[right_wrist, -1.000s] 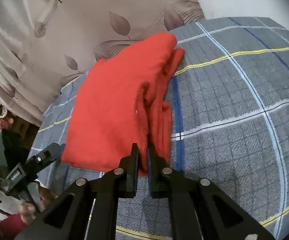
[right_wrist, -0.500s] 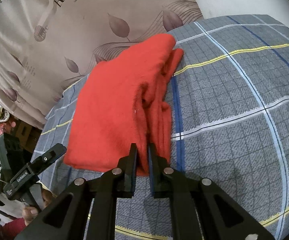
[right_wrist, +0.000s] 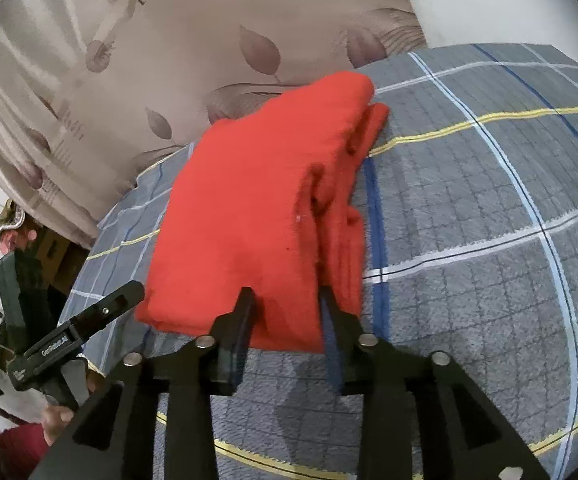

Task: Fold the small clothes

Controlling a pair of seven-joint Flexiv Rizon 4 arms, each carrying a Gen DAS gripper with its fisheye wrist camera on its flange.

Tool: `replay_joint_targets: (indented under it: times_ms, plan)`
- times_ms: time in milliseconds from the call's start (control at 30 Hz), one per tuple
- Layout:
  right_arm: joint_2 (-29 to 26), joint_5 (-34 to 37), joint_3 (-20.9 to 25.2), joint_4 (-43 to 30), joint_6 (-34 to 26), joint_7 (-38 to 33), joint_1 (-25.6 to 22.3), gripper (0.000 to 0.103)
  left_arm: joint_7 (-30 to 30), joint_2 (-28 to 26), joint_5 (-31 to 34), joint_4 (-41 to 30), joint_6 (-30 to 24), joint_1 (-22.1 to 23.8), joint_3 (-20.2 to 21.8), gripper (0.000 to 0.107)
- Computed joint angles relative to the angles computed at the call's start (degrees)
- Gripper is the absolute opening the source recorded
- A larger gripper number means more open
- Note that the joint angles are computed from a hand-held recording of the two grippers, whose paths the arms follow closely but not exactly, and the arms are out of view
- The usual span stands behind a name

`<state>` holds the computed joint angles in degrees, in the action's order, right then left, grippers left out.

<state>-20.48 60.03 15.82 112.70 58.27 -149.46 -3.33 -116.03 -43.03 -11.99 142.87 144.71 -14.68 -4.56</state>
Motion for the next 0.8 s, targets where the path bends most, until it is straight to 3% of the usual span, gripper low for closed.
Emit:
replay_joint_targets:
  times_ms: [133,300,400,567,700,800]
  plan:
    - [0.7,0.3,0.5,0.6,0.5,-2.2,0.2,0.046,1.1,0.7,-1.7,-0.1,-1.7,-1.1,0.3,0.084]
    - [1.2,2.3,0.2,0.6,-1.5,-4.4,-0.7,0.054,1.9,1.2,-3.0,-0.2,-2.9,-2.0,0.6,0.084]
    - [2.0,4.9,-0.2,1.0,-0.8,-6.3,-1.0,0.067,2.2,1.4,-3.2,-0.2,-3.6,-2.1,0.7,0.084]
    - [3.9,13.0,-1.6,1.2,-2.9,-12.2,-3.3,0.068,3.9,2.0,-5.1,0.1,-3.7,-3.9,1.7,0.084]
    - [3.2,13.2,-4.0,0.2,-4.3,-8.6,-2.4,0.068,6.6,2.8,-6.2,0.0,-4.8,-4.7,2.2,0.085]
    - [1.7,10.3,-4.6,-1.3,-4.1,-3.8,-0.9,0.068,6.8,3.5,0.7,-0.5,-6.9,0.8,0.2,0.085]
